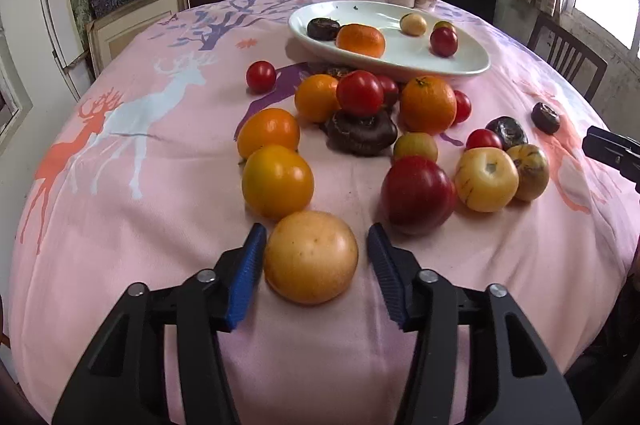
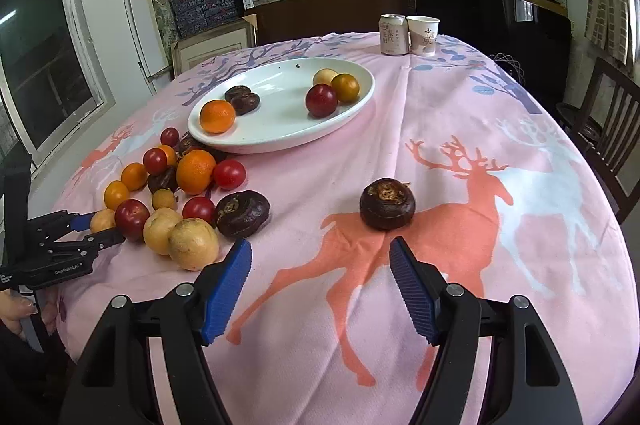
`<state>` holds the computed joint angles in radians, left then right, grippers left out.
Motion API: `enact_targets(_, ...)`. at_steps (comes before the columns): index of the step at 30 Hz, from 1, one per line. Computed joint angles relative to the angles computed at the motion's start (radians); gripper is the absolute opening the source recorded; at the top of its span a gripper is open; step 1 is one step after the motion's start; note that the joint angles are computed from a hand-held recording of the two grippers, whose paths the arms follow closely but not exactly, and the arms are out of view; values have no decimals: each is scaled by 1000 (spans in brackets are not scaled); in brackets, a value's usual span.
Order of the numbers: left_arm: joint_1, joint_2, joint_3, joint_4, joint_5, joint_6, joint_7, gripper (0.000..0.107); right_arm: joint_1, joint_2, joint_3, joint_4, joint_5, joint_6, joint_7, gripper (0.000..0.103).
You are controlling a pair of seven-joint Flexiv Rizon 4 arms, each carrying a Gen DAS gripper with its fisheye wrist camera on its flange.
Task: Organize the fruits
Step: 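Grasp the pale grapefruit with the left gripper while the right gripper grasps a dark brown fruit, then lower the grapefruit and dark brown fruit onto the white plate and release both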
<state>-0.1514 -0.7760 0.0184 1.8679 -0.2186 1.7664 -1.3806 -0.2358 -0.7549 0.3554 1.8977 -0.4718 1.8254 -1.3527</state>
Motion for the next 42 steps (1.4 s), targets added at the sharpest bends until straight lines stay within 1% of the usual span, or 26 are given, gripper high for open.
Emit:
enact_targets(1,14,1,-17,8,2,21,-5,42,4,6,-11,1,6,-1,2,72)
enact_targets(3,90,15,-108,40,34,65,-10,42,6,12,-30,-4,17,-18,6,72)
enact_targets(4,96,18,-119,46,43,82,-14,42,7,13,-37,-9,21,-28,5,72)
enact_targets(6,135,31,-167,73,75,118,-22,42,10,10,-46,-28,32,-58,-1,72)
enact_targets(10,192,60,-234,111,133,154,-47,42,54,-2,-76,-84,62,-122,-31,72)
enact_targets(12,202,70,-246,119,151,158,-58,42,85,-15,-94,-123,80,-161,-43,72)
enact_targets(16,203,83,-247,132,171,162,-74,42,133,-58,-122,-216,122,-250,-54,72)
enact_targets(17,203,85,-247,133,174,159,-77,42,131,-71,-111,-242,129,-282,-68,69)
enact_targets(18,205,85,-248,135,176,159,-81,42,130,-83,-99,-268,137,-321,-80,58)
enact_targets(19,205,85,-247,136,178,159,-84,42,131,-89,-93,-285,146,-347,-92,53)
enact_targets(22,210,83,-249,137,183,156,-92,42,187,-89,-152,-304,165,-374,-97,48)
enact_targets(24,213,81,-252,138,187,158,-96,42,209,-83,-179,-299,186,-368,-105,42)
enact_targets(26,214,79,-251,137,191,160,-98,42,214,-77,-184,-291,209,-361,-129,42)
enact_targets(30,214,79,-251,138,194,166,-105,42,200,-70,-167,-282,261,-347,-163,41)
enact_targets(33,218,81,-253,139,200,174,-111,42,170,-59,-130,-264,296,-309,-196,41)
enact_targets(36,222,84,-256,133,204,173,-115,42,132,-40,-78,-237,314,-274,-236,41)
enact_targets(37,232,85,-265,129,209,168,-115,42,124,-34,-67,-231,318,-267,-244,41)
enact_targets(39,247,84,-283,112,218,158,-112,42,89,-24,-20,-225,326,-253,-269,41)
enact_targets(42,252,78,-299,68,222,128,-93,42,45,-15,41,-232,335,-243,-300,41)
